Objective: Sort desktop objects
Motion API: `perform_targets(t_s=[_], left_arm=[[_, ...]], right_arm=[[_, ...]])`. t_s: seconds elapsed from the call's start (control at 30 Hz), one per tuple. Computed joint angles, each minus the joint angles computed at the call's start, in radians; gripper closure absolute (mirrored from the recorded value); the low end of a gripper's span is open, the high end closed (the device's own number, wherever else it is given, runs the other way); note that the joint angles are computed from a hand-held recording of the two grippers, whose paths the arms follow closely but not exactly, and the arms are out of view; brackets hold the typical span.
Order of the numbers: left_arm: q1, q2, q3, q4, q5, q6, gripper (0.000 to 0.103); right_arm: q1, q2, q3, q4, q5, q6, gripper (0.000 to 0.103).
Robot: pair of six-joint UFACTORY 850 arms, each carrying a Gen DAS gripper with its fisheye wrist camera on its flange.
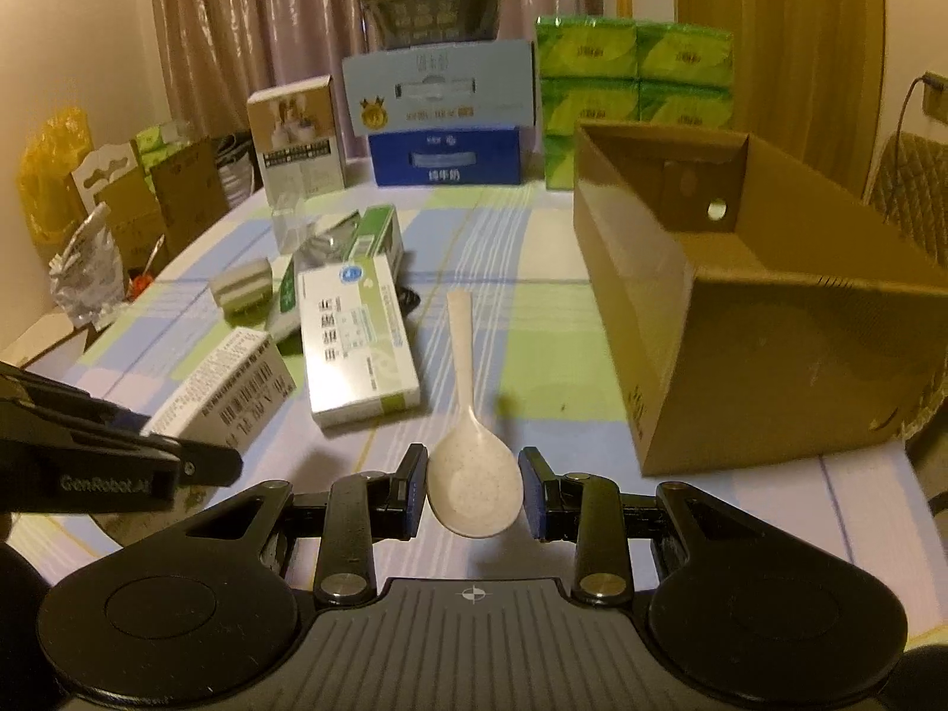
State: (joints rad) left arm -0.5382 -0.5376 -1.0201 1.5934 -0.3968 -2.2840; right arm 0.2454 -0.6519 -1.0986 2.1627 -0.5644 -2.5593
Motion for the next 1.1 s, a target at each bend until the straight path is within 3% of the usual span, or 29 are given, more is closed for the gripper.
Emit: perform_targets(t_s=[0.6,0.93,1.1], left_arm=[[-0.02,-0.02,-0.134,0.01,-0.005,0.085,0.082],[-0.009,-0.111,-0.348,-0.006,0.033,0.22,0.082],[-0.002,-0.195,-0.495,-0.091,0.079,0.35,0.082]], right_arm=[[-0.048,0.061,-0.035,0.068,-0.064,-0.034,0.073],[-0.108,-0.007,-0.207,0.092,-0.013,-0.024,0.073],[-0.138,-0.065,-0.308,0.063,0.025,0.018,0.073]])
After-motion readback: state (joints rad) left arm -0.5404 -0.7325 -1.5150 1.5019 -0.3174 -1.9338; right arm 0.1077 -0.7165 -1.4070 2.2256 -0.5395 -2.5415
